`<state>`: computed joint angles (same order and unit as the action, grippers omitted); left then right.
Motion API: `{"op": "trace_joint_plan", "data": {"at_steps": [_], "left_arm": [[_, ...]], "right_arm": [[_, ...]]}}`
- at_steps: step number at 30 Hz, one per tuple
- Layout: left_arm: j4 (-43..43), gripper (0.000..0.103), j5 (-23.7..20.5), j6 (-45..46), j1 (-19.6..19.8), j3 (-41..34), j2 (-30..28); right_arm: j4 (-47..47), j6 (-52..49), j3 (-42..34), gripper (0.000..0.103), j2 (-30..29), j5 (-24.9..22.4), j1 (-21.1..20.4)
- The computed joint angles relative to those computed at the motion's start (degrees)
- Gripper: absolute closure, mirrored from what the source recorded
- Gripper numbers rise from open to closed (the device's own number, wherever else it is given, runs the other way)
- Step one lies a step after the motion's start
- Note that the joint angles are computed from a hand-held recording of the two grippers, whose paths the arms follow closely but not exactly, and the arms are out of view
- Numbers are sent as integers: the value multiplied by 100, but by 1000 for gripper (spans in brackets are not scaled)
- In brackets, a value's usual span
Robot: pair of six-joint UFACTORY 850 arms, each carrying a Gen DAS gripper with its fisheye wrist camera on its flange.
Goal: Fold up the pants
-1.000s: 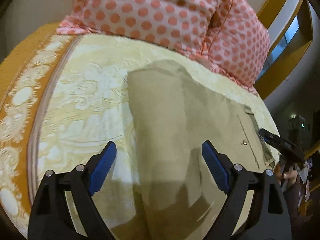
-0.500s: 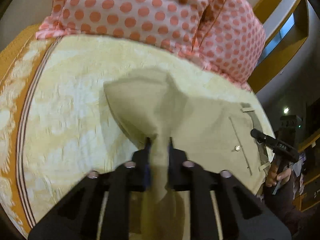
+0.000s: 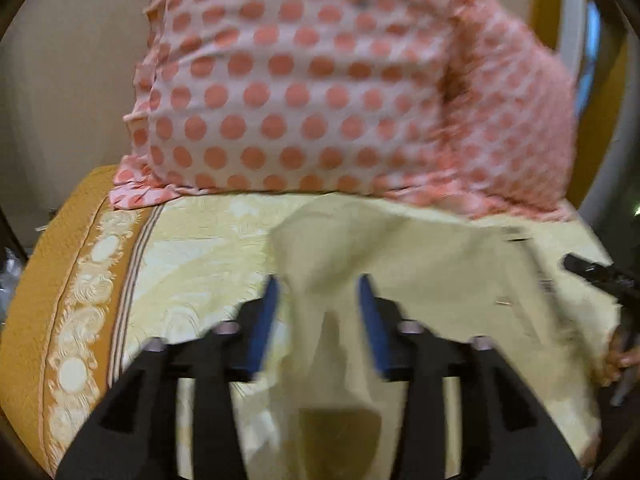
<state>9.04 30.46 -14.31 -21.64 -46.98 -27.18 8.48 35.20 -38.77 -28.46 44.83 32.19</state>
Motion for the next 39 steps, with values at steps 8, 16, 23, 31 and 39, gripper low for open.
{"op": "trace_joint_plan", "data": {"at_steps": [8,16,23,31,39], "left_arm": [[-58,52,-916,86,-414,-360,-582],[-2292,6,509,1491,-1078,1515,527],[-3524,2,994,1761,-1570,1934,223],[-3734,2,1541,1617,-1732,2085,116],[-3675,2,1575,1605,-1702,2106,116]], "right_arm": [[-611,359,-433,60,-377,-960,309],[3447,-2344,84,4,101,-400,2128],[5565,-3830,-618,1,-572,-490,2801],[6690,-4424,-873,1,-906,79,3160],[6688,-4401,-859,1,-912,146,3191]]}}
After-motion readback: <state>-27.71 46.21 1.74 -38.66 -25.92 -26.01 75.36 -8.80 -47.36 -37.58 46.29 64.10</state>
